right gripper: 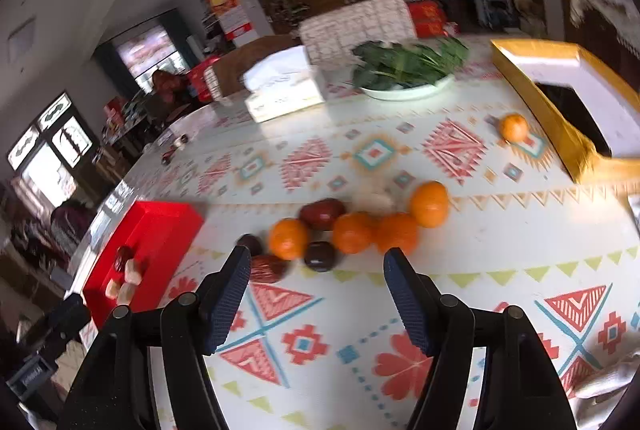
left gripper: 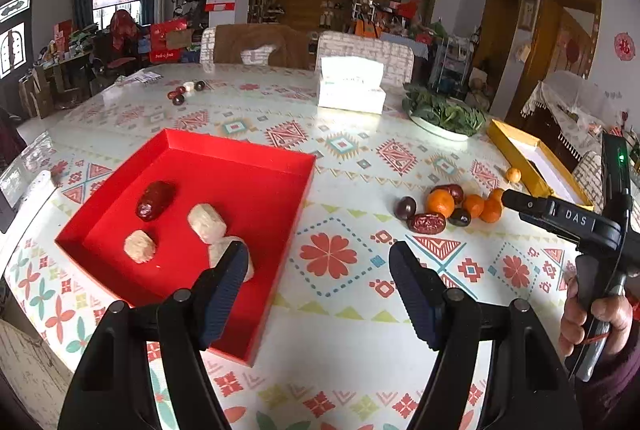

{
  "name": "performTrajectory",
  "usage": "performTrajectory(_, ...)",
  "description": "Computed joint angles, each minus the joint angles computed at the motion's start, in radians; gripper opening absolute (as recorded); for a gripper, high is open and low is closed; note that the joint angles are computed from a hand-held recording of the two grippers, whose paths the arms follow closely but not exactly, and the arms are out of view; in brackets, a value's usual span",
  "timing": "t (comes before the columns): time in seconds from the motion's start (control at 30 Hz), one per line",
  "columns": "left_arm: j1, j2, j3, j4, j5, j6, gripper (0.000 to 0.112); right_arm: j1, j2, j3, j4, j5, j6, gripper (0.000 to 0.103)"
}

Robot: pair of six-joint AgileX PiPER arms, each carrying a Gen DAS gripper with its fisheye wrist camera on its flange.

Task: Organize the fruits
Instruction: 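Move both tools back to the mandarins in the cluster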

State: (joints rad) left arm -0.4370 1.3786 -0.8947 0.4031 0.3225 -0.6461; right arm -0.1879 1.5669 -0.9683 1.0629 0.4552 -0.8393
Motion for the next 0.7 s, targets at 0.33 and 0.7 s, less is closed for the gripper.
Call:
performTrajectory(0.33, -0.031, 0.105, -0.055, -0.001, -0.008, 0.013, 0.073, -0.184, 0.076, -0.056, 0.139, 0.090, -0.091, 0.074)
performTrajectory(0.7, -0.042, 0.189, -0.089, -0.065, -0.049, 0.109, 0.072, -0.122, 0.168, -0.140, -0.018, 0.037, 0.034, 0.054)
